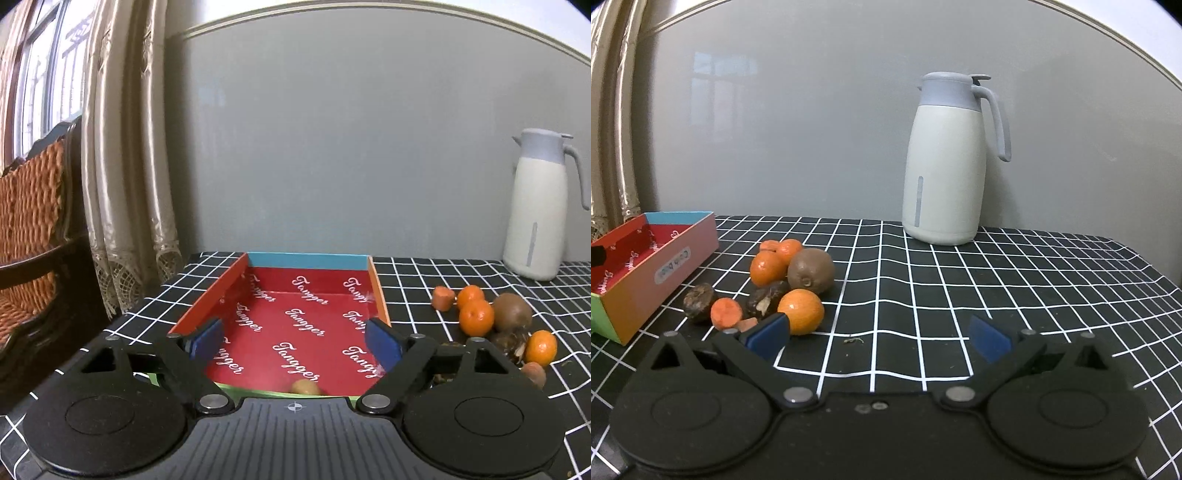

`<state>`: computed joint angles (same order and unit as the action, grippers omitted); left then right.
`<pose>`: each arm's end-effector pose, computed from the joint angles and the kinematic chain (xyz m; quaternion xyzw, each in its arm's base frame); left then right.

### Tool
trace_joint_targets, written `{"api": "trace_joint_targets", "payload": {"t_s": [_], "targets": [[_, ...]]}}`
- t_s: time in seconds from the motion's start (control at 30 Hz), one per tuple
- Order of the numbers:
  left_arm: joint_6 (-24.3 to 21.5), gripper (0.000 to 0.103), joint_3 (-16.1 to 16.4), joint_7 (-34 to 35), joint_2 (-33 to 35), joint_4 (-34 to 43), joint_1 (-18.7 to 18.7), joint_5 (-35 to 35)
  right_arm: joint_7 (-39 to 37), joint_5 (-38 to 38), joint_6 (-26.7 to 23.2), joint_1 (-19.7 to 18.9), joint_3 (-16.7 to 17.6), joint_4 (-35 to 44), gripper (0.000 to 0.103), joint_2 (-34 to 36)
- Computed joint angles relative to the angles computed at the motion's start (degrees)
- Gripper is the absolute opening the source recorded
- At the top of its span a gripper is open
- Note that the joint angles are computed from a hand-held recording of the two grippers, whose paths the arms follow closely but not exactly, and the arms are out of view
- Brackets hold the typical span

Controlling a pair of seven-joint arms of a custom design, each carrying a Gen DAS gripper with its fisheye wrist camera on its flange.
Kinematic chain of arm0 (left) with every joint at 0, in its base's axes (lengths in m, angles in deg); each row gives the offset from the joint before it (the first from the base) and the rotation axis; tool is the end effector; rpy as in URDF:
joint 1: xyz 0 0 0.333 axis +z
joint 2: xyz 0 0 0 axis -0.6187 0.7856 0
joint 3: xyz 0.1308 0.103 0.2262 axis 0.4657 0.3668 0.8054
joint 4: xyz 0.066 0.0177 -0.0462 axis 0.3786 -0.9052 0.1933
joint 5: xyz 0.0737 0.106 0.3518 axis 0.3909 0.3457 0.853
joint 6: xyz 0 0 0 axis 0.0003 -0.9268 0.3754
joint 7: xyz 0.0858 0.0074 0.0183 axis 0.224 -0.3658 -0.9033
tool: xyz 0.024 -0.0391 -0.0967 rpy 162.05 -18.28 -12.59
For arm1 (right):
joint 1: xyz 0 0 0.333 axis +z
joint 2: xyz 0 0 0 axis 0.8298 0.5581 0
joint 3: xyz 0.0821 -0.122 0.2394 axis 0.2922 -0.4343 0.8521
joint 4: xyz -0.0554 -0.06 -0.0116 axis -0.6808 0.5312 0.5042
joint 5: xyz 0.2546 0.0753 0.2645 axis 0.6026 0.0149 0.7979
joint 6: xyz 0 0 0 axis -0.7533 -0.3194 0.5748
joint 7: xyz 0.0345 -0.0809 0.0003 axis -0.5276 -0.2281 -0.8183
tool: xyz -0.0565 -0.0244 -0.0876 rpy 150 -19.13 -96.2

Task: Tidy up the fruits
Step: 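Carry the beige ball with the left tool over the red box and release it, then reach the right tool to the pile and grasp the dark brown round fruit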

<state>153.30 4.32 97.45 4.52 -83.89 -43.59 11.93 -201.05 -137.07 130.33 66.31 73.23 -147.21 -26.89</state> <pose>0.7137 -0.1716 0.4333 -0.4582 0.6766 -0.4544 0.3547 0.5746 0.0984 0.4258 -0.4280 0.7305 -0.4731 0.2436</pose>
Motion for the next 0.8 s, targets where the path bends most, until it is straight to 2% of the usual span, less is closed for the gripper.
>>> {"api": "trace_joint_targets", "payload": {"t_s": [0.07,0.1,0.17,0.2,0.47,0.8], "targets": [[2.08,0.095,-0.18,0.28,-0.57,-1.35,0.17,0.27,0.26,-0.27,0.73,-0.12,-0.07,-0.14,0.103,-0.16],[3.57,0.103,0.95,0.23,-1.01,-2.17,-0.68,0.07,0.41,-0.49,1.06,-0.16,-0.08,-0.24,0.103,-0.28],[6.12,0.103,2.29,0.43,-1.91,-3.83,-1.73,0.02,0.67,-1.14,2.46,-0.37,-0.14,-0.19,0.103,-0.27],[6.80,0.103,1.72,0.64,-2.28,-4.61,-1.21,0.63,0.61,-1.39,3.24,-0.45,-0.15,-0.05,0.103,-0.14],[8.38,0.103,2.87,1.45,-3.78,-7.20,-0.97,1.24,-2.67,-3.61,5.06,1.26,-0.05,4.81,0.103,4.07],[5.83,0.103,3.34,0.91,-2.56,-5.39,0.92,0.68,-7.38,-3.54,4.38,5.46,-1.65,14.05,0.103,11.51]]}}
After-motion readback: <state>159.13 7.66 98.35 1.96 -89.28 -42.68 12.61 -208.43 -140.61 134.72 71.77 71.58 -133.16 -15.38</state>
